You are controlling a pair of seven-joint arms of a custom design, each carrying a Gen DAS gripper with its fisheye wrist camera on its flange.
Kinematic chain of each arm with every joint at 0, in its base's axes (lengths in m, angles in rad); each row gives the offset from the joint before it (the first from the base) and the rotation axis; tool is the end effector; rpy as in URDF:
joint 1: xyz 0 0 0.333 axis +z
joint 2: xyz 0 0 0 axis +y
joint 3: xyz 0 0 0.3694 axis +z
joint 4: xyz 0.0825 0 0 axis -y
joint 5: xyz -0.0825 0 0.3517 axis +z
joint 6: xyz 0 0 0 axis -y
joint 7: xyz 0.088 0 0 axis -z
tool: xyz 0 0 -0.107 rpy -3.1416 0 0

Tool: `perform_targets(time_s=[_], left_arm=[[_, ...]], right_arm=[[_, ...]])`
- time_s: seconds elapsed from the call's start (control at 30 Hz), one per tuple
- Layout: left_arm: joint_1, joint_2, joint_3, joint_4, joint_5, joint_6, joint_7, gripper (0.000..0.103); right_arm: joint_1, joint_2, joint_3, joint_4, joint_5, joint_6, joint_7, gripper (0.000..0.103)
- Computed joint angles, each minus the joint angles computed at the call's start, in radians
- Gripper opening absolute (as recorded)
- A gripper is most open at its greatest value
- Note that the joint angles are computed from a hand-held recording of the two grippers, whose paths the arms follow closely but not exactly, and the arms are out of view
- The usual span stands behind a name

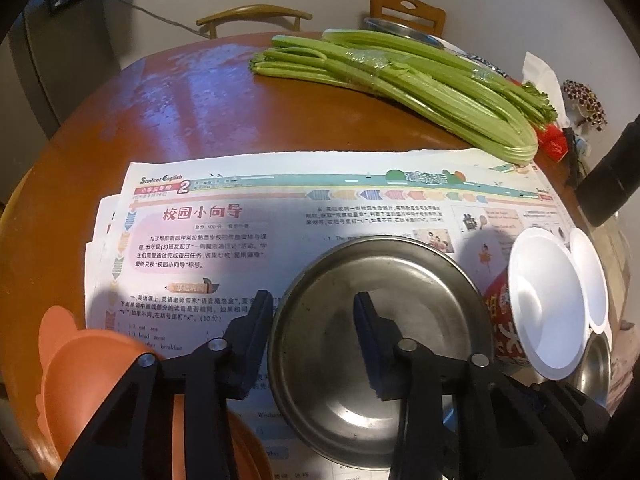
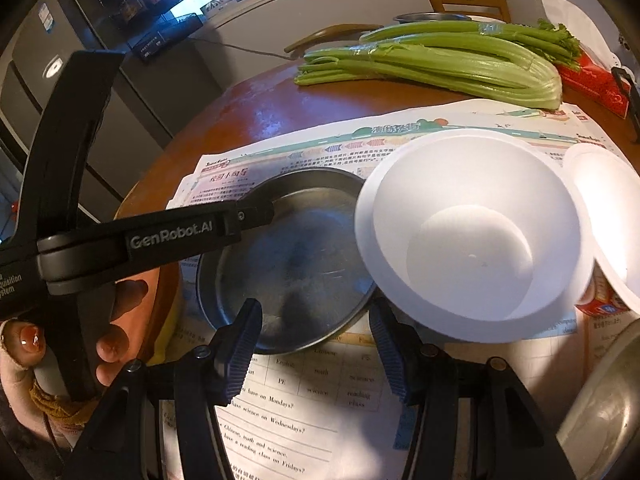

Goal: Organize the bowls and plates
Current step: 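Move the left tool to the shallow steel pan and grasp its rim, then lift the steel pan with the left tool and carry it over the orange plate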

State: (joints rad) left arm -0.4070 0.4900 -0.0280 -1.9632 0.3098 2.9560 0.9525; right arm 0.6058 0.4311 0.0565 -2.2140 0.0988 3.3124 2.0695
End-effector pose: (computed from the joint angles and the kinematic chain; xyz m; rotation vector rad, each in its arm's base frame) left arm 0.5910 -0.2945 0.3479 -1.8956 2.0954 -0.6522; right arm 0.4848 0.3609 0.3345 -1.7937 1.7112 -0.1274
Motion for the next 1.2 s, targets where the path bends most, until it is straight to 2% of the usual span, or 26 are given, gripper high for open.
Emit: perform_targets(time_s=[0.07,0.23,0.3,0.33,0.4,0.47,0.57,0.67,0.77,0.97,1.07,1.13,1.2], left_arm=[[0.002,0.006,-0.001,0.010,0.000,-0.008,0.006,0.042],[-0.051,0.030,0.062,0.051,0.054,-0.073,-0.057,0.042],[-0.030,0.034,0.040,0.054,0.057,-0.081,-0.054,0.042],[-0.023,0.031,0.032,0.048,0.060,-0.071,-0.055,0.039],[-0.028,0.024,0.037,0.039,0.072,-0.065,-0.067,0.035],[-0.038,0.015,0.053,0.028,0.094,-0.051,-0.089,0.032],[-0.016,-0.002,0.034,0.006,0.086,-0.027,-0.089,0.032],[-0.038,-0.020,0.059,-0.011,0.112,-0.021,-0.115,0.032],[-0.035,-0.042,0.056,-0.037,0.118,-0.008,-0.134,0.032],[-0.053,-0.099,0.082,-0.105,0.155,0.039,-0.192,0.032],[-0.062,-0.128,0.096,-0.138,0.183,0.063,-0.225,0.032],[-0.067,-0.147,0.105,-0.158,0.200,0.077,-0.246,0.032],[-0.078,-0.167,0.121,-0.179,0.228,0.089,-0.274,0.032]], right_arm=[[0.045,0.003,-0.045,0.004,0.006,0.002,-0.005,0.057],[0.069,0.003,-0.067,0.006,0.013,0.001,-0.015,0.057],[0.063,0.003,-0.061,0.004,0.014,0.003,-0.019,0.057],[0.053,0.003,-0.050,0.004,0.012,0.006,-0.020,0.057],[-0.007,0.004,0.013,-0.001,-0.007,0.023,-0.020,0.057],[-0.001,-0.002,0.009,-0.006,-0.001,0.023,-0.028,0.057],[-0.044,-0.012,0.055,-0.023,-0.011,0.049,-0.027,0.057],[-0.010,-0.027,0.025,-0.035,-0.001,0.067,-0.038,0.057],[0.017,-0.037,0.004,-0.040,0.016,0.074,-0.049,0.057],[0.021,-0.062,0.013,-0.063,0.029,0.099,-0.069,0.057],[0.003,-0.077,0.040,-0.078,0.026,0.111,-0.068,0.057],[0.017,-0.082,0.031,-0.082,0.035,0.115,-0.075,0.057],[0.059,-0.098,-0.001,-0.091,0.060,0.116,-0.095,0.057]])
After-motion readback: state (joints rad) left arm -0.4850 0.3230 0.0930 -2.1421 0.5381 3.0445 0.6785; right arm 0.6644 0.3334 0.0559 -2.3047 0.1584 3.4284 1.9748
